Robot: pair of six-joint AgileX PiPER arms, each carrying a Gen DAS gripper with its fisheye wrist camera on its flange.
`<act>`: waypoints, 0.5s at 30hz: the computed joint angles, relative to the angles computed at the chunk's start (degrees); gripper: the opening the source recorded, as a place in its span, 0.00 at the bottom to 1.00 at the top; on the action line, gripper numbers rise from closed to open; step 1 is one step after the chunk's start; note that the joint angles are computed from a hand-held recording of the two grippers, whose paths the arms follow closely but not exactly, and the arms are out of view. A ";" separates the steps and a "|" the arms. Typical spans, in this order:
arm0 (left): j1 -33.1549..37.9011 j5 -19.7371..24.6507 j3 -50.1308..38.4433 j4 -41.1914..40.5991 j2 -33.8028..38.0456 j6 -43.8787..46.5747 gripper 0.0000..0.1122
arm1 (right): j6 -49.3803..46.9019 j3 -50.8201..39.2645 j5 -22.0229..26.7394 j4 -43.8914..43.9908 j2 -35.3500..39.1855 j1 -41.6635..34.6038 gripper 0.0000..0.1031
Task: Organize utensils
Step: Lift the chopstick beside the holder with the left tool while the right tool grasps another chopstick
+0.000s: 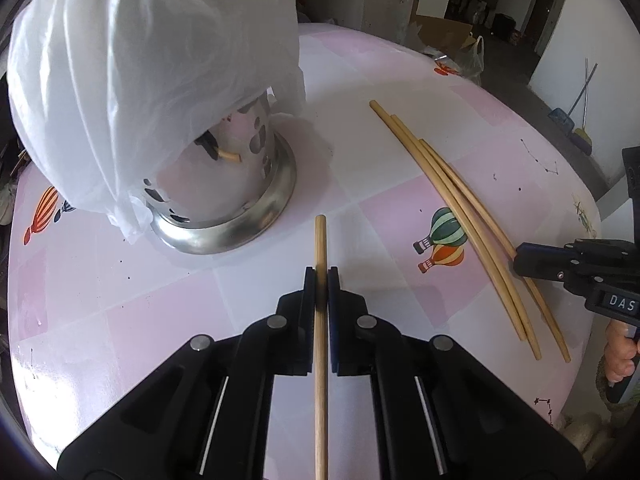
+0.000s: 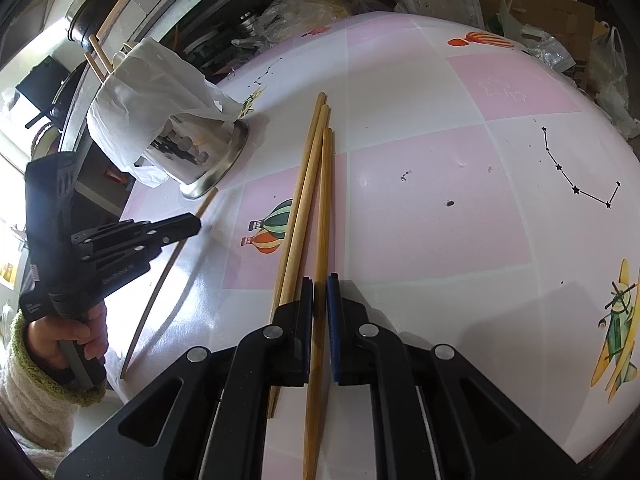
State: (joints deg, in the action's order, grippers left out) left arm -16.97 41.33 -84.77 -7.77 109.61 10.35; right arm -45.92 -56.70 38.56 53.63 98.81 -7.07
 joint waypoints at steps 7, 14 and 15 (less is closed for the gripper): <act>5.00 -1.09 3.51 -14.00 -7.80 9.15 0.04 | 1.94 -3.53 0.81 -3.33 0.23 0.51 0.18; 11.80 -2.17 9.06 -31.13 -17.05 22.82 0.04 | 6.35 -11.06 0.20 -9.70 3.95 2.45 0.18; 12.54 -2.26 9.89 -32.50 -18.28 23.94 0.04 | 7.59 -12.32 -0.04 -11.31 4.74 2.92 0.18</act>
